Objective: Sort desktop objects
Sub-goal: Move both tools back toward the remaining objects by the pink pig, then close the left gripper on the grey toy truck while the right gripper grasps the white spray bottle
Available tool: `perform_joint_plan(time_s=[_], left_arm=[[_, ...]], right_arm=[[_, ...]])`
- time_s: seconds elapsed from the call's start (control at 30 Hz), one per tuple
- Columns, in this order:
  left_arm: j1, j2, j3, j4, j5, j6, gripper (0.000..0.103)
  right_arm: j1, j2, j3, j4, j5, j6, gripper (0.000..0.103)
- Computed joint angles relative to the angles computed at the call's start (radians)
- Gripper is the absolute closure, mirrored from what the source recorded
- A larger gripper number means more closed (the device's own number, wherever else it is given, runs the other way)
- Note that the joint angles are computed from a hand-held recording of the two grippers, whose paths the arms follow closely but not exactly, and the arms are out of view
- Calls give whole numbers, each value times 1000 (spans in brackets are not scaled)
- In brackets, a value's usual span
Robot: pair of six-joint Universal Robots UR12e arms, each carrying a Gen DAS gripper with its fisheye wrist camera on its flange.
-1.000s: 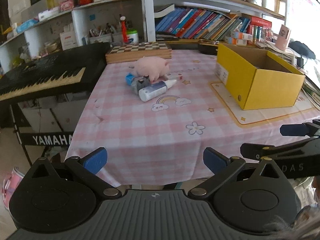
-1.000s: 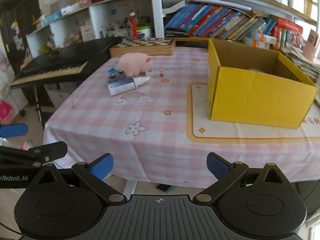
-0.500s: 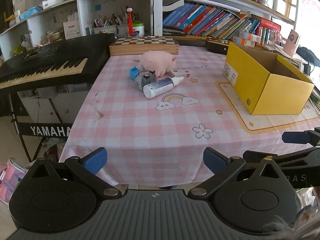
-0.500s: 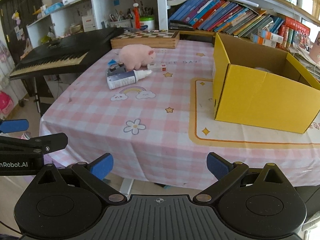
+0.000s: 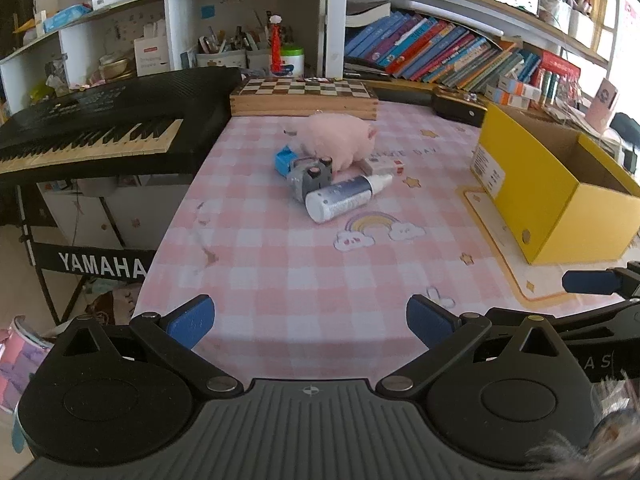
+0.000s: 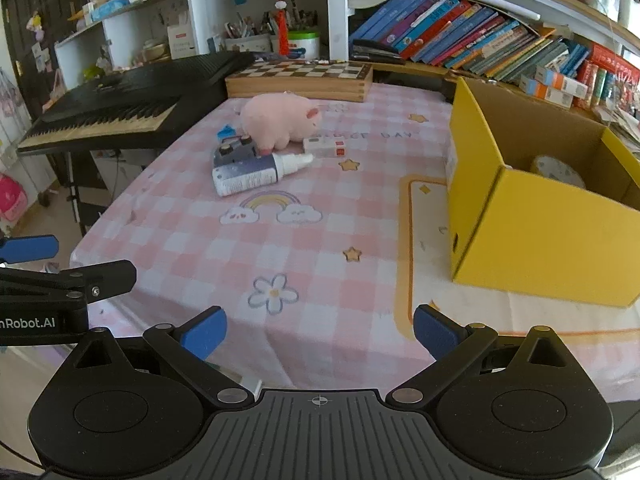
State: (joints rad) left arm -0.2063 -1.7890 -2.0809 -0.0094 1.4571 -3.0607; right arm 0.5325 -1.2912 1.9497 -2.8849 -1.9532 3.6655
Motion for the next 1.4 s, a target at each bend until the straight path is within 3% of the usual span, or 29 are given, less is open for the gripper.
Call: perform_joint_plan(time_s=[0.43,0.77,0.93,1.1,1.27,1.4], left_arm=[[18,-87,121,3,-47,-33,0],[13,-168,242,-11,-85,-52,0],[15,-204,290,-36,-91,-87,1],[14,-240,343,-98,-96,-109,3],[-1,-284,405,-184,-79,-68,3],[-8,-317,455,-268,-82,-91,11]], right_arm=[[-42,58,-67,-54,34,-17,2],[-83,102,-113,-70,93,62,4],[-103,119,-133,-60,126,100,12],[-113,136,-157,-21,125,135,14],[-126,156,-173,-20,152,161,14],[-129,162,-176,-24,162,147,14]])
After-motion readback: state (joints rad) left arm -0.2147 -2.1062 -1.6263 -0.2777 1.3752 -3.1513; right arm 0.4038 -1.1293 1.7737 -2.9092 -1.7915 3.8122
